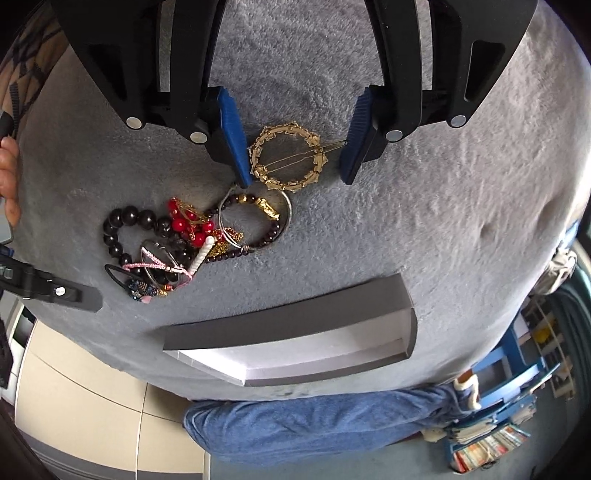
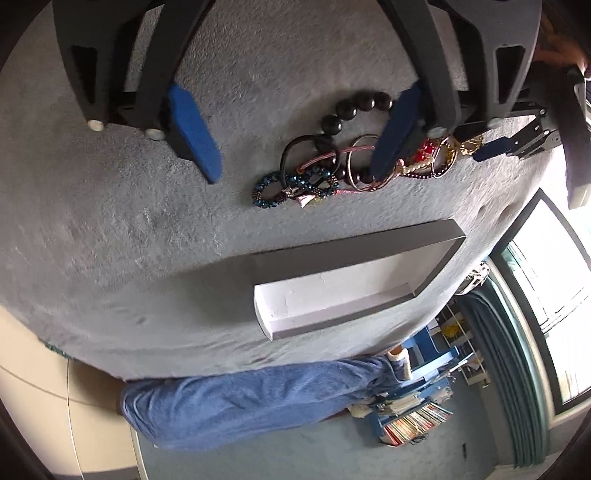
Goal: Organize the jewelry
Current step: 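Grasp the gold ring hair clip with the left tool while the right tool grasps the black hair tie, then carry both items into the grey tray and open both tools to release them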
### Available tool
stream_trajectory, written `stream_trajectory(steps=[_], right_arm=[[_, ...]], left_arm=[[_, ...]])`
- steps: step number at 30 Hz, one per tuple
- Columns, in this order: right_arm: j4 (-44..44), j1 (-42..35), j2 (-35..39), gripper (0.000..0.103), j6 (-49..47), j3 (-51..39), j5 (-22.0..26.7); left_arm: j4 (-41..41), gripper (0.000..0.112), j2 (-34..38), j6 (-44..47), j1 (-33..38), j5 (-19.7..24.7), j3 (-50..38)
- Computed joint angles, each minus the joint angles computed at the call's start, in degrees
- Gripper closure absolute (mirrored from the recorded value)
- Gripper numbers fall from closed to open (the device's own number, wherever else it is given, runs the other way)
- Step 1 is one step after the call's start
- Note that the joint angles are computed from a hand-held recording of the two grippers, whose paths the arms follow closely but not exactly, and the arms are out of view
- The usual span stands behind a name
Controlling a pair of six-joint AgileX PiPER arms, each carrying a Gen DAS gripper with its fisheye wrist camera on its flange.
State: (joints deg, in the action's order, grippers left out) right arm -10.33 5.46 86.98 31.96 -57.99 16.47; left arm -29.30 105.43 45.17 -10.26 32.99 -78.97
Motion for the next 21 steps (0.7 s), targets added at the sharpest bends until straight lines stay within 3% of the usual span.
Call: stream_trajectory(steps=[10, 13, 21], right_arm=[[26.01, -4.47, 5.83, 0.069, -22.99, -4.31, 4.65], [33.84, -5.3, 6.5, 0.097, -29.8, -4.3, 5.7], [32.82, -4.47, 0.2, 0.1, -28.06, -1.59, 1.83]], left_arm=[[-2.85, 0.062, -0.52, -2.57, 3.14, -0.47, -1.2], [-3.15, 0.062, -0.37, -2.7, 3.37, -0.15, -1.72], [-5.11, 0.062, -2.27, -0.88, 2.84, -0.83, -0.94]])
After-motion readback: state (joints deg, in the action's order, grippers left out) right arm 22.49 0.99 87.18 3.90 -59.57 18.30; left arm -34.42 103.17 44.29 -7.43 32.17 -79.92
